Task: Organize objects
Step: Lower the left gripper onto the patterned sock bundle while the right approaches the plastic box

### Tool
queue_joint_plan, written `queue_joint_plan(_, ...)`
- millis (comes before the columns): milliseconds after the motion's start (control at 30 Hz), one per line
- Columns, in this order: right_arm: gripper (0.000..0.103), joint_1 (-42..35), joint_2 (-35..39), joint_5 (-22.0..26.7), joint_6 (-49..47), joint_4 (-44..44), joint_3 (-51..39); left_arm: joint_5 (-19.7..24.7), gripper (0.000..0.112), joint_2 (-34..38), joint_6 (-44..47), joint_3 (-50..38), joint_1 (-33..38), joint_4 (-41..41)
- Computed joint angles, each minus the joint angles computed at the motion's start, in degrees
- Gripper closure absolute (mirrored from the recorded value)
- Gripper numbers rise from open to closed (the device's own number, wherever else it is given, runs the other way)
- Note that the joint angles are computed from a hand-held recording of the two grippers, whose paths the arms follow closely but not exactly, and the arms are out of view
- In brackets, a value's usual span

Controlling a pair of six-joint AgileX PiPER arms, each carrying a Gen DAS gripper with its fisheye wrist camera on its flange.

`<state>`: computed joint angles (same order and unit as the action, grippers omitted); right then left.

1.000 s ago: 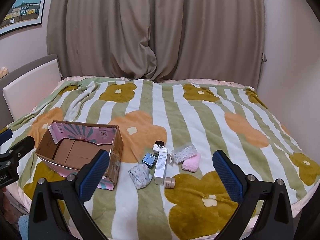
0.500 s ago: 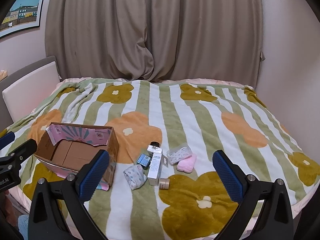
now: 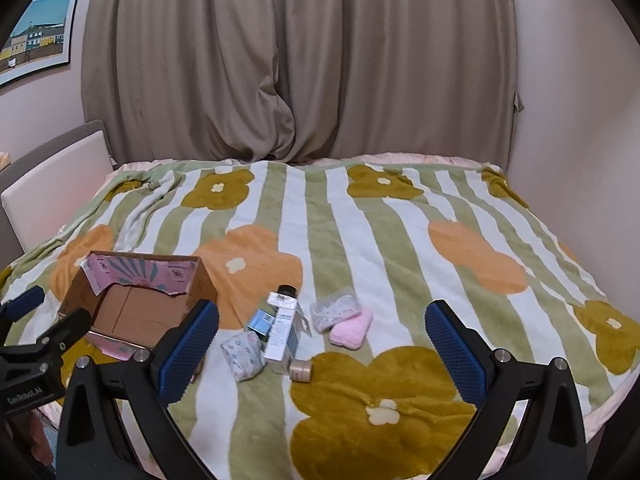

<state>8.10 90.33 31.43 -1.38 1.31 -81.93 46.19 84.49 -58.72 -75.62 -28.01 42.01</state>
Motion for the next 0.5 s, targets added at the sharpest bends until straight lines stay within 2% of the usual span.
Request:
queue_joint_plan(233, 0.001, -4.7, 2.7, -1.4, -8.9, 7.0, 0.5, -4.8, 0.010, 5.0, -4.7, 1.5, -1.0, -0.1)
queue_joint_plan(500, 0.001, -6.3, 7.9, -2.6, -14.9, 7.6, -1.1, -9.6, 0.010, 12.0, -13.1, 2.3, -1.7, 2.3)
